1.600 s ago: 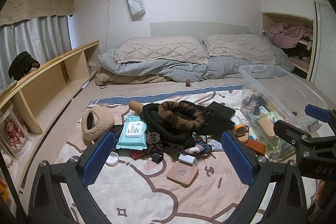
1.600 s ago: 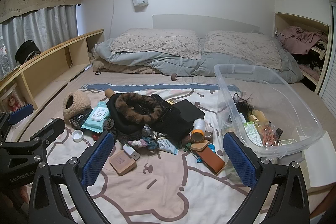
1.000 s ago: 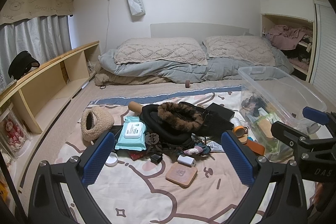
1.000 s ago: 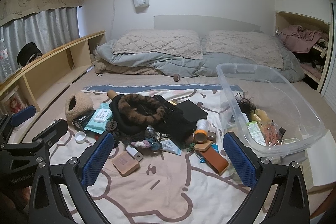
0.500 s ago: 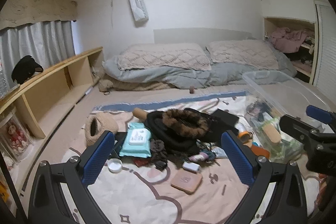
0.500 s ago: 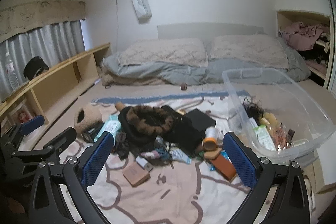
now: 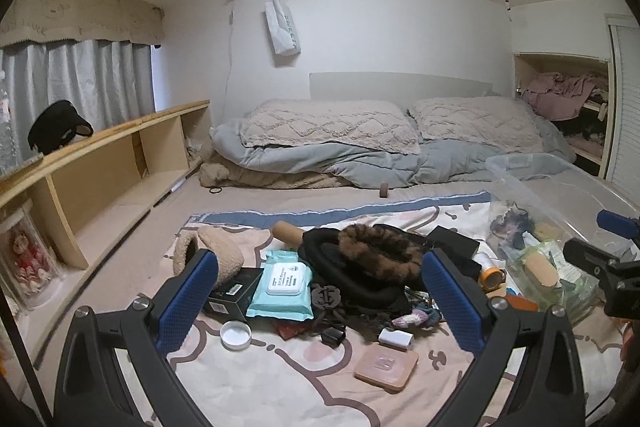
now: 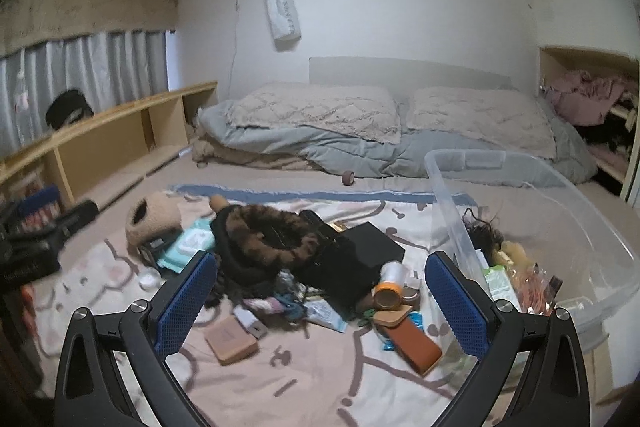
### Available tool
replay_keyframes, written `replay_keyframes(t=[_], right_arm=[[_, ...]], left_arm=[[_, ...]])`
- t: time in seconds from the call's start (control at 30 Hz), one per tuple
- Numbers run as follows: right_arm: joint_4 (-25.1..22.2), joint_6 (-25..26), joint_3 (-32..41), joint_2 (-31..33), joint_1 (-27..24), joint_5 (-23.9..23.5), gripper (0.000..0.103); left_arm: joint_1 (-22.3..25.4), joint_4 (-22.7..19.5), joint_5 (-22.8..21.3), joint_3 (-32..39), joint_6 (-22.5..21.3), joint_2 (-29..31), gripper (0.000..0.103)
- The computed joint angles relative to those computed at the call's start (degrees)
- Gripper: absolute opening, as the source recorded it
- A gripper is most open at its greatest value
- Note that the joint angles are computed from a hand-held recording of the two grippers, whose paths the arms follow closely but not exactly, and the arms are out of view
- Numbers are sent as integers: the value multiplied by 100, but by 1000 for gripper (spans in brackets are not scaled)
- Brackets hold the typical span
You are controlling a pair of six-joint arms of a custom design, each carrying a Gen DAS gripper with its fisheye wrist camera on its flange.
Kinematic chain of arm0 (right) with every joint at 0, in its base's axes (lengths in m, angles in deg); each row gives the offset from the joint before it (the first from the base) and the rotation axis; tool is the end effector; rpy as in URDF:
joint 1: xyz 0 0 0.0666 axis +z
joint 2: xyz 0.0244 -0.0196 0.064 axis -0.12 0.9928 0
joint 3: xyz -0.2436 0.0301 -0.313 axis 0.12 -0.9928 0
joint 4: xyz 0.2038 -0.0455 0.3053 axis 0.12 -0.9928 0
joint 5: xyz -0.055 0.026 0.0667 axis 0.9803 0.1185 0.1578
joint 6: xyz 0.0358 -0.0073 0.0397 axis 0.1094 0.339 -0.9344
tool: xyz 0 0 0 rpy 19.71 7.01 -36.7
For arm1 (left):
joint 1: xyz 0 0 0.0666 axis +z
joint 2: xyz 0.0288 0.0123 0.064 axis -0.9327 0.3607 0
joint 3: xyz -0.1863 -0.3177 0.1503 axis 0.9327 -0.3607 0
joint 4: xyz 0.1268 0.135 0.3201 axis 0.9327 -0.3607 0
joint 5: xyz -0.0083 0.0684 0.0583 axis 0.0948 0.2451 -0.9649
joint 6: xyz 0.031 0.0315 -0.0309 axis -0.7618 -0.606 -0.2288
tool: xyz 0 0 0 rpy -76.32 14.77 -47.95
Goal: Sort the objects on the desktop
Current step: 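Move both tools toward the tan pad and white charger on the bedspread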
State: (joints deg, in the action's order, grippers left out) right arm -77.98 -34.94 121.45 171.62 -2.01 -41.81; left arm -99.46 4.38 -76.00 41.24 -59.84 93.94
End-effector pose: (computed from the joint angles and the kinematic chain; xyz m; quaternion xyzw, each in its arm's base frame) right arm 0.6622 0.0700 0.4673 -0.2193 0.8220 0.1429 0.5058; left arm 0.5620 -0.3028 0.4864 -0.1315 0.8188 0.1145 0.5469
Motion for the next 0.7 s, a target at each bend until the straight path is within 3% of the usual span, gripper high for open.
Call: replay_keyframes(t=[0.23, 0.5, 0.7], right_arm=[[-71, 545, 2, 225, 40, -148, 103], [-567, 1243, 198, 547, 94, -341, 103], [-1514, 1439, 834, 1031, 48, -952, 103]], left_arm=[[213, 539, 348, -629, -87, -97, 102], [390, 736, 960, -1199, -225, -82, 102], [526, 365, 1609, -1334, -235, 29, 102]])
